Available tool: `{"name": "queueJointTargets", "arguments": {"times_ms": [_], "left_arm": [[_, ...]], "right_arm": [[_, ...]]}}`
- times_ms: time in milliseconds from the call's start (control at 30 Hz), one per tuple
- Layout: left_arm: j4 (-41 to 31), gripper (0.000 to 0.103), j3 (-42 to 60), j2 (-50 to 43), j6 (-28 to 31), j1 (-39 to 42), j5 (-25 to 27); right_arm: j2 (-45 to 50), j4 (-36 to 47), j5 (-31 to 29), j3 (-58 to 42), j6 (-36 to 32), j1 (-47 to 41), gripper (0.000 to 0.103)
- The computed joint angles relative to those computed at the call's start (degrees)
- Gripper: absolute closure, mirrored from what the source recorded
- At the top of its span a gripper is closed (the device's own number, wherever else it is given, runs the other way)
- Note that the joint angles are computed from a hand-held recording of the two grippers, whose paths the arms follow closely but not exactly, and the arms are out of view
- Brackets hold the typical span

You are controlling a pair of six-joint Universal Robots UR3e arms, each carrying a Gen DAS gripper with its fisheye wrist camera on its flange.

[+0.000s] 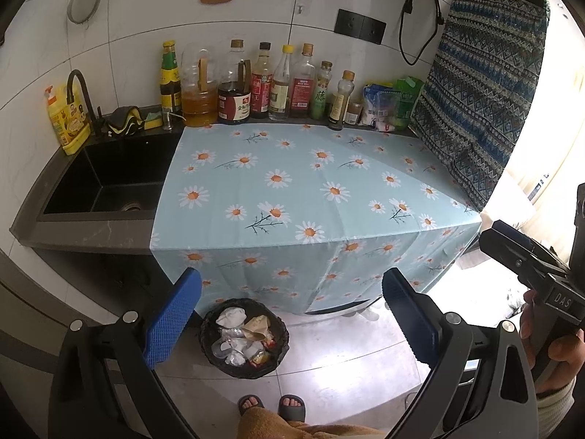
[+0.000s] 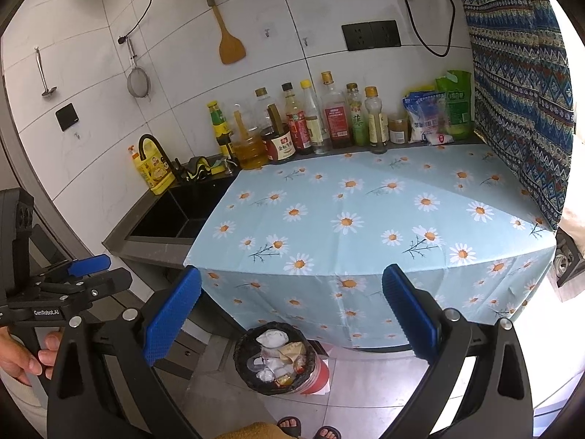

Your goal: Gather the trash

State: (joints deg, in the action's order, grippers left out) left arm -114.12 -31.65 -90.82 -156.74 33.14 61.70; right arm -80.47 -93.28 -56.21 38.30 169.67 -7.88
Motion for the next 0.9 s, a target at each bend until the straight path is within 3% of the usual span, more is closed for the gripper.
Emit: {"name": "queueJointTargets", "arguments": {"times_ms": [900], "left_arm": [[0.8, 0.007, 0.6, -1.5, -0.2, -1.8, 0.4]], "right_arm": [[1.8, 0.8, -0.3, -1.7, -0.3, -0.3, 0.005]]}}
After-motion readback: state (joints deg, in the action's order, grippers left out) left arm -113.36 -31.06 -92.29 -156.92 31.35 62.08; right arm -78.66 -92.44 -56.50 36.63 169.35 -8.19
